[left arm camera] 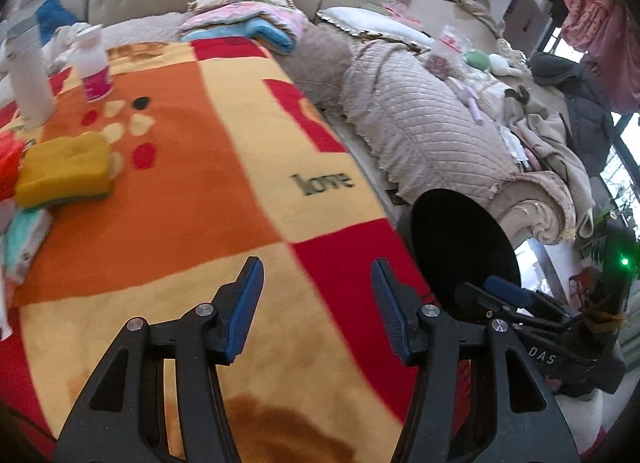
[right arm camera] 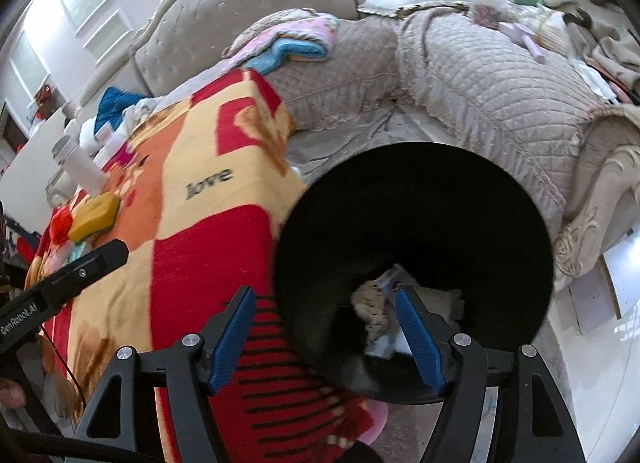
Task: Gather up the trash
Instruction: 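Bring both empty tools back over the blanket clutter, then grasp the white snack bar with the right tool while the left tool grasps the white-pink plastic wrapper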
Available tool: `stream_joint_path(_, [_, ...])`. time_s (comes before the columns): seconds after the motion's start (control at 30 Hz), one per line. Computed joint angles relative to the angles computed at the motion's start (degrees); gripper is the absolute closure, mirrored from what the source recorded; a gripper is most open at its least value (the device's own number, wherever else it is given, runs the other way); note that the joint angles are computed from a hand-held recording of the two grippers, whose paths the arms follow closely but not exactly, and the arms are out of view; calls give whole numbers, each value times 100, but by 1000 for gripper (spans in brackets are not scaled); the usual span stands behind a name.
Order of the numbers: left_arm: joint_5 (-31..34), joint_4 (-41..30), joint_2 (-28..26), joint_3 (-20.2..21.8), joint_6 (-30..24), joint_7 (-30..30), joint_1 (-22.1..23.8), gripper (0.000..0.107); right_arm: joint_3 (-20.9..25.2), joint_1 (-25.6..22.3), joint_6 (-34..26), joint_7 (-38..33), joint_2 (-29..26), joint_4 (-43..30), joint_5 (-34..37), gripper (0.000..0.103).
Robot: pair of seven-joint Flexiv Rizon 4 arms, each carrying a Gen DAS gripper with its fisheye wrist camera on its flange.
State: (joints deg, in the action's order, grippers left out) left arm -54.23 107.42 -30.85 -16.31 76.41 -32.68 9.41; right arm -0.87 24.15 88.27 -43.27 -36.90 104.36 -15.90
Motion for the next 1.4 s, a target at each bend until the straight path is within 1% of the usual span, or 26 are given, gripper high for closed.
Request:
stream_joint_path(0.3, [-159,336,230,157,303,125,223,52,404,84,-275,-303,-189,-529,-124,31])
stream_joint_path(0.53, [-395,548,378,268,458,297,479,52,835,128,-663,-705,-463,-1076,-94,31])
stream_joint_path(0.73, [-483,615,457,514,379,294,709,52,1112,238,-971,-1091,-700,-1539,4,30])
stream_joint_path(0.87, [-466,608,455,754,251,215,888,52,1360,294,-1173,-1430,-913,-1931,136,30])
stream_joint_path(0.97, [-377,542,391,952,197,49,1043,52,1788,242,-1376,-1908,-1218,-2424,328,30])
stream_joint_path(1.07, [-285,482,328,1084,172,-146,1212,52,1870,400,-1518,-2232,-1447,-2860,453,30])
stream_joint_path(1.17, [-221,388,270,1142,91,-349,1395,52,2111,523,-1770,-2743,-1791,-3539,553,31])
stream_joint_path(1.27, [-294,348,243,1097,107,-380,1569,52,2128,749,-2082,-3048,-2094,-4224,617,38])
stream_joint_path(1.3, [-281,324,229,1114,83,-425,1603,52,2158,809,-2192,-3147,-2203,-4469,664,44])
stream_joint_path(1.37, [-247,275,205,1140,-9,-493,1677,52,2231,957,-2588,-3375,-2518,-5183,717,49])
stream_joint_path(1.4, [-223,257,195,1160,-54,-529,1705,52,2187,1030,-2726,-3443,-2600,-5393,731,51])
